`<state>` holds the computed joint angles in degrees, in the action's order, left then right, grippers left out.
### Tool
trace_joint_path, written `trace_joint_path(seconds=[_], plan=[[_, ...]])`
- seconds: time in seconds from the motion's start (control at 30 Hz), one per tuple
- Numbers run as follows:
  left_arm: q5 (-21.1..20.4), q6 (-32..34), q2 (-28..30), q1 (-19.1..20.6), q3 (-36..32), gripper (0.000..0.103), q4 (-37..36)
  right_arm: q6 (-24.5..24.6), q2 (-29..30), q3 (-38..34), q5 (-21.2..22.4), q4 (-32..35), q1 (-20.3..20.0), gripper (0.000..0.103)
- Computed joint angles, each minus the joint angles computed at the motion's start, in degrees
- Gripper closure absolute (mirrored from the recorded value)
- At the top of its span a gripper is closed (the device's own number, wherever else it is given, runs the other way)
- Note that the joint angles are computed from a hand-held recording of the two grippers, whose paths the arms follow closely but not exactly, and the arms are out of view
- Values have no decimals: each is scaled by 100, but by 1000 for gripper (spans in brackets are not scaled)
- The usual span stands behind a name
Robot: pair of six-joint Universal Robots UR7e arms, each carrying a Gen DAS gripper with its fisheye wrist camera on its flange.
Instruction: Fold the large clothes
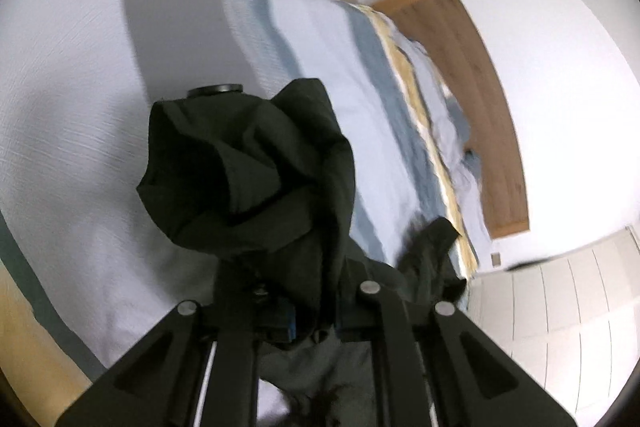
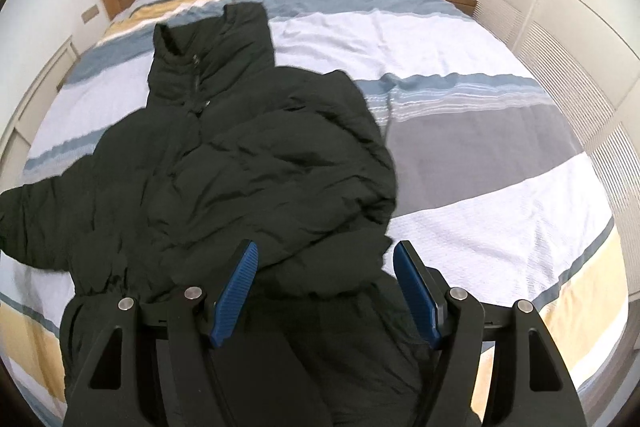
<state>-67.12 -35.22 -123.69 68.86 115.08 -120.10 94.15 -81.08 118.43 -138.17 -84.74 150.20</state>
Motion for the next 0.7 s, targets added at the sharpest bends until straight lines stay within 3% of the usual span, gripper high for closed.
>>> trace_joint_path(seconds=[0.23, 0.33, 0.47, 0.7], plan=[[682, -969, -149, -1959, 15, 92, 1076, 464, -702, 207, -137, 485, 119, 33], [787, -1392, -49, -2732, 92, 92, 1445, 582, -1031, 336, -145, 655, 160, 33], [761, -1736, 217, -3504, 293, 92, 1721, 686, -1441, 431, -115, 1030, 234, 33], [435, -2001, 905, -4303, 860, 92, 1614, 1013, -1999, 393, -66, 1816, 391, 33]])
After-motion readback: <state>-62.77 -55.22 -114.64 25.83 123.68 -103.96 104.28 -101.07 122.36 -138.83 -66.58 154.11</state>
